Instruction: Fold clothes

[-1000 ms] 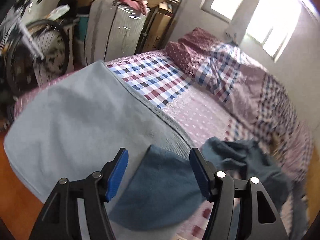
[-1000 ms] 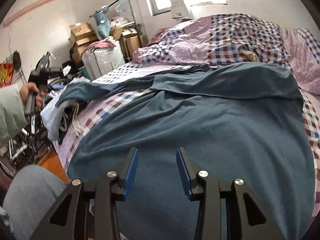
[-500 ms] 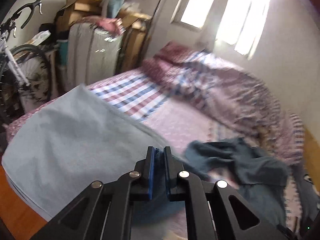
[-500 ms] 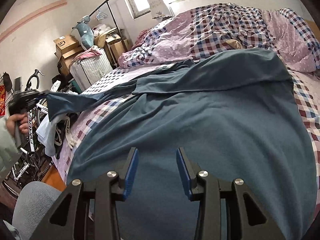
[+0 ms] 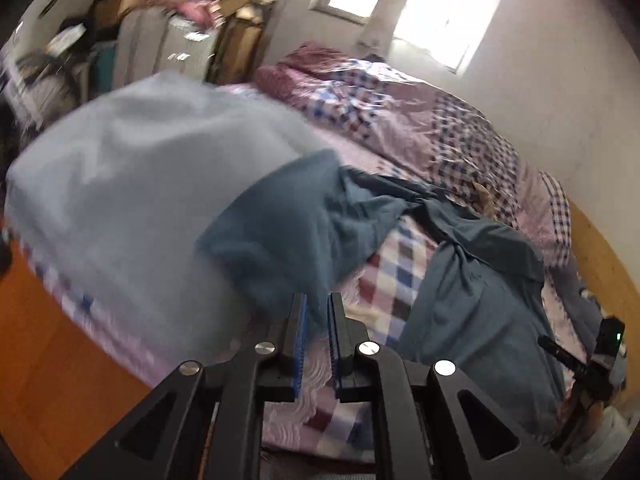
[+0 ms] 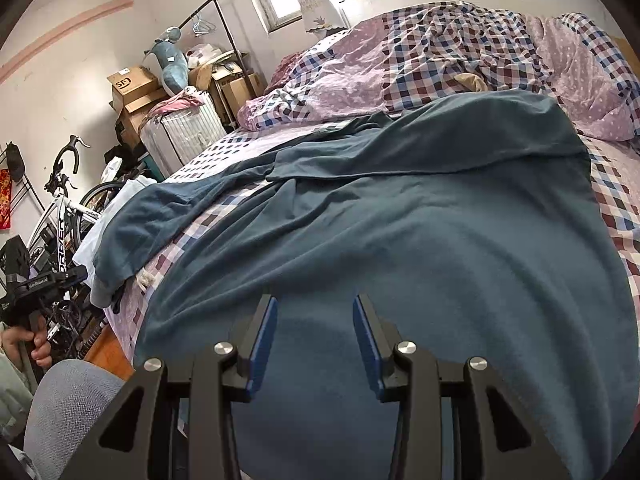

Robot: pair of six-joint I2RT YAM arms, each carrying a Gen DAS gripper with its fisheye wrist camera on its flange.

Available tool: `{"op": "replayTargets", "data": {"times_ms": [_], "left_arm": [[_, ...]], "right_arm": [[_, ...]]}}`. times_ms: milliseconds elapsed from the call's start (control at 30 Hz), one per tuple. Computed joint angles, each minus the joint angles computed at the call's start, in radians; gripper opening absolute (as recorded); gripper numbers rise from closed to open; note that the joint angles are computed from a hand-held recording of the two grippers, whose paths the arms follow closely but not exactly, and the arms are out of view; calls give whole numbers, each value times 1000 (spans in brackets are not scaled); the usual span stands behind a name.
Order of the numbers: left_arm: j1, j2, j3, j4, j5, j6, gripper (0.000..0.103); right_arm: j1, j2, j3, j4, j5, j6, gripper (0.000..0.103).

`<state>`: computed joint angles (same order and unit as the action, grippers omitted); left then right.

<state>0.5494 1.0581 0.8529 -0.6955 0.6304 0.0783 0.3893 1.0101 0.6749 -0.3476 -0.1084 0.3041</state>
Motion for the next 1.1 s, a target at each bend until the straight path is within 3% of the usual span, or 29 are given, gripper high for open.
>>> {"op": "replayTargets", "data": {"times_ms": [67, 133, 167, 267, 733, 933, 1100], "left_arm": [[66, 22, -11, 17, 67, -38, 28], [129, 51, -17, 39, 131, -82, 53], [159, 67, -19, 51, 162, -106, 55], [224, 142, -17, 100, 282, -179, 58], [224, 367, -53, 414, 429, -370, 60], [246, 404, -20, 385, 524, -313, 60], [230, 432, 36, 307, 508, -237, 59]], "right_arm": [[3, 4, 1, 2, -2, 1, 42], [8, 8, 1, 4, -1, 2, 42], [11, 9, 1, 4, 0, 2, 42], [16, 11, 0, 5, -1, 2, 42], [25, 23, -4, 3, 4, 0, 42], [51, 35, 0, 5, 19, -4, 42], [113, 46, 27, -10, 60, -3, 42]]}}
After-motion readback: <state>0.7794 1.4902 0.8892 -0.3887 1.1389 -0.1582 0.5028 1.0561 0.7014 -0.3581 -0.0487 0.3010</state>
